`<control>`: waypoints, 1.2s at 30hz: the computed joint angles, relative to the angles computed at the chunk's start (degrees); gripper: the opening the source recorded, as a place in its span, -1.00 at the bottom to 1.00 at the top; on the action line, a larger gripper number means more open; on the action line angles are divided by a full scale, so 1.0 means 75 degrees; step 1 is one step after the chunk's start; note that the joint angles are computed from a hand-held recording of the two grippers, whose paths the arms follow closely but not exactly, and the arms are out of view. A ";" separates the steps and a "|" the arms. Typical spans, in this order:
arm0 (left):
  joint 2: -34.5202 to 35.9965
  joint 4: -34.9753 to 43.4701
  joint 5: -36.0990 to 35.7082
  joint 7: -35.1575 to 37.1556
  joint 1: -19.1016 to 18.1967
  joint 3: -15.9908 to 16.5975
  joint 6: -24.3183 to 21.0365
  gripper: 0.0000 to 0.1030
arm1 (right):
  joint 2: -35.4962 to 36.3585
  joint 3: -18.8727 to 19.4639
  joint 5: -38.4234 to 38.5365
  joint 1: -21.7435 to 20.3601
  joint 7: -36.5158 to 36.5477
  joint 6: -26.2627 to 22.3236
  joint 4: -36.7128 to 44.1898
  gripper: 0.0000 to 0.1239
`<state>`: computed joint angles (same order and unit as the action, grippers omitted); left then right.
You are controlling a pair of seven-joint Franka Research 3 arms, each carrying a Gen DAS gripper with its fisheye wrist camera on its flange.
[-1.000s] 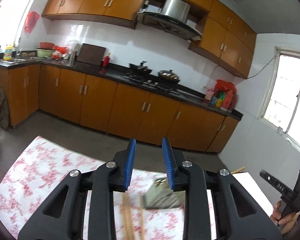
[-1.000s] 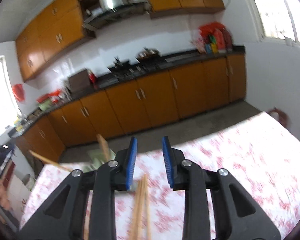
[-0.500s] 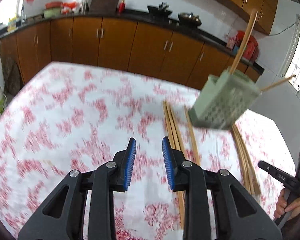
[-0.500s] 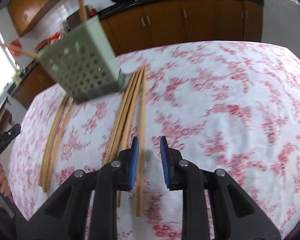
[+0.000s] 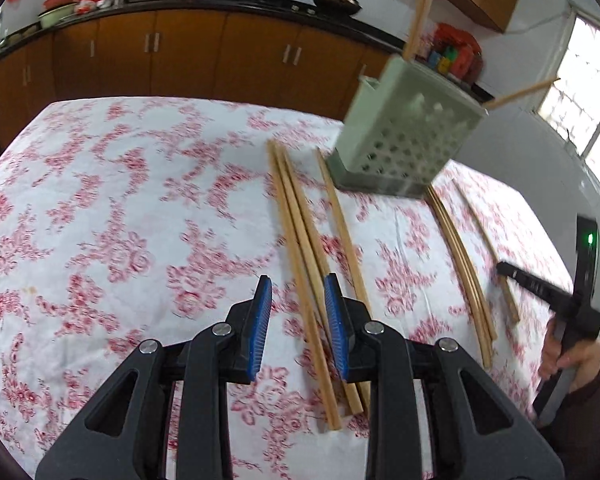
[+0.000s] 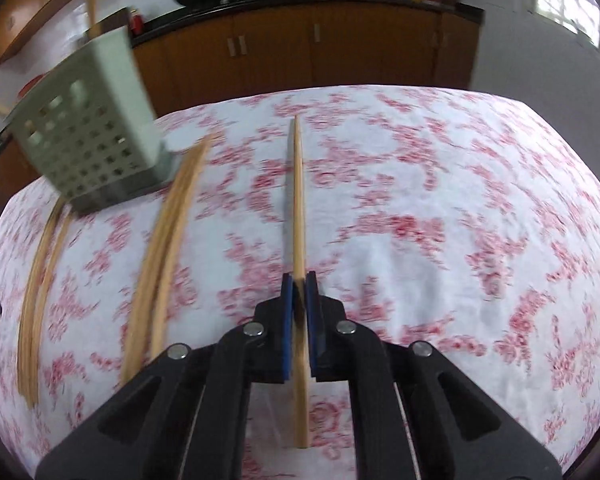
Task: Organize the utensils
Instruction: 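Close the right tool on another chopstick while the left tool grasps one too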
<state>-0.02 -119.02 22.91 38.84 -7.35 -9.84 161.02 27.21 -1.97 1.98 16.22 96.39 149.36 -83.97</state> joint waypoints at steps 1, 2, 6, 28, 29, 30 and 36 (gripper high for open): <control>0.0065 0.0074 -0.0059 0.0159 -0.0031 -0.0029 -0.0124 -0.47 | 0.0002 -0.0001 0.0029 -0.0023 0.0006 -0.0008 0.0003 -0.88; 0.0124 0.0145 -0.0048 0.0210 -0.0053 -0.0042 -0.0219 -0.49 | -0.0014 0.0019 0.0054 -0.0049 -0.0049 0.0015 -0.0032 -0.88; 0.0319 0.0413 0.0015 0.0385 -0.0167 -0.0084 -0.0691 -0.62 | -0.0091 -0.0049 -0.0105 0.0030 -0.0077 0.0176 -0.0221 -0.88; 0.0790 0.1155 0.1259 -0.1164 0.0091 0.0350 -0.1691 -0.85 | 0.0400 0.0145 0.0291 -0.0038 -0.0676 0.0214 0.0463 -0.87; 0.0771 0.1108 0.1275 -0.1135 0.0112 0.0350 -0.1614 -0.85 | 0.0474 0.0135 0.0295 -0.0037 -0.0700 0.0157 0.0584 -0.87; 0.0757 0.1068 0.1407 -0.1196 0.0107 0.0356 -0.1565 -0.85 | 0.0514 0.0128 0.0298 -0.0036 -0.0725 0.0125 0.0651 -0.87; 0.0689 0.0952 0.1472 -0.1296 0.0148 0.0333 -0.1375 -0.84 | 0.0630 0.0222 0.0544 -0.0148 -0.0915 0.0042 0.0827 -0.87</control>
